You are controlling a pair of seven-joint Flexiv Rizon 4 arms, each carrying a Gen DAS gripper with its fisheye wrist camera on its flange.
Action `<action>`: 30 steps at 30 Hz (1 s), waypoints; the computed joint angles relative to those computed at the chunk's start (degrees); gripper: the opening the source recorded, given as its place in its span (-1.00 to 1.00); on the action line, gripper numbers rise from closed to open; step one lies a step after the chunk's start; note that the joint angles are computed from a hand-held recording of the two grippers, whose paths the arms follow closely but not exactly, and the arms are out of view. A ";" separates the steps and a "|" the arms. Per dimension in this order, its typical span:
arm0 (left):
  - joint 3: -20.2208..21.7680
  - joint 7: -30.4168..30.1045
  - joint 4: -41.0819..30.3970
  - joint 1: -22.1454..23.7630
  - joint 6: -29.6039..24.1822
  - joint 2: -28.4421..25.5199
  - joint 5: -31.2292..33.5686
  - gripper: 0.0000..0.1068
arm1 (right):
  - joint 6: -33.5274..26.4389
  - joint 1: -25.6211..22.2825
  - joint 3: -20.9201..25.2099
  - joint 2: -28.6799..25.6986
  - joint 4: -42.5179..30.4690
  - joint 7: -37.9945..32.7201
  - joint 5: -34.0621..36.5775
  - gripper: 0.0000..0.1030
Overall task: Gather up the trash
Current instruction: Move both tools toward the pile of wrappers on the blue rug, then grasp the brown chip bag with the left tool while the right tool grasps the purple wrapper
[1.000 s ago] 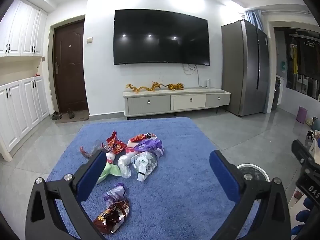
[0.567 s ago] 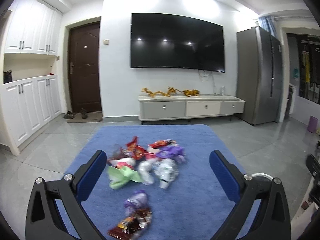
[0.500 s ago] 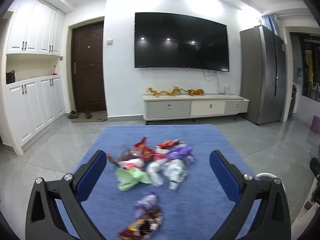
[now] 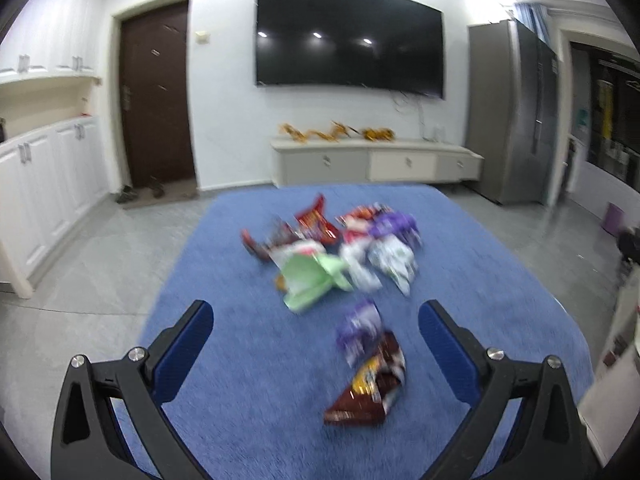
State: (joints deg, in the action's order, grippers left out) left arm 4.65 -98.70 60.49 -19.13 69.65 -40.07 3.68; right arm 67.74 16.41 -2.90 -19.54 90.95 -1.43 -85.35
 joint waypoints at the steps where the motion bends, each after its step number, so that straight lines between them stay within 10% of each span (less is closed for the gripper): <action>1: -1.97 1.78 0.92 1.00 0.33 0.11 -0.99 0.85 | 2.26 -0.51 0.88 -0.89 -0.78 -2.73 3.44 1.00; 11: -15.24 21.61 8.11 8.21 -0.72 -0.86 -14.85 0.54 | 1.65 -5.19 19.67 -14.61 -15.67 -42.30 48.50 0.76; 20: -8.42 24.95 -0.05 2.43 -6.45 -5.86 -12.76 0.54 | -9.67 -3.69 24.71 -23.13 -30.70 -57.88 62.26 0.72; 30: -11.18 25.26 1.52 5.20 -7.11 -5.57 -15.06 -0.27 | -23.71 -0.49 28.55 -34.22 -51.38 -71.87 74.27 0.28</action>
State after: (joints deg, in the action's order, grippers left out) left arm -6.53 -73.43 62.01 -13.93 62.54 -45.64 -11.38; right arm 44.02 15.92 25.66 -53.77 39.57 -73.30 -11.08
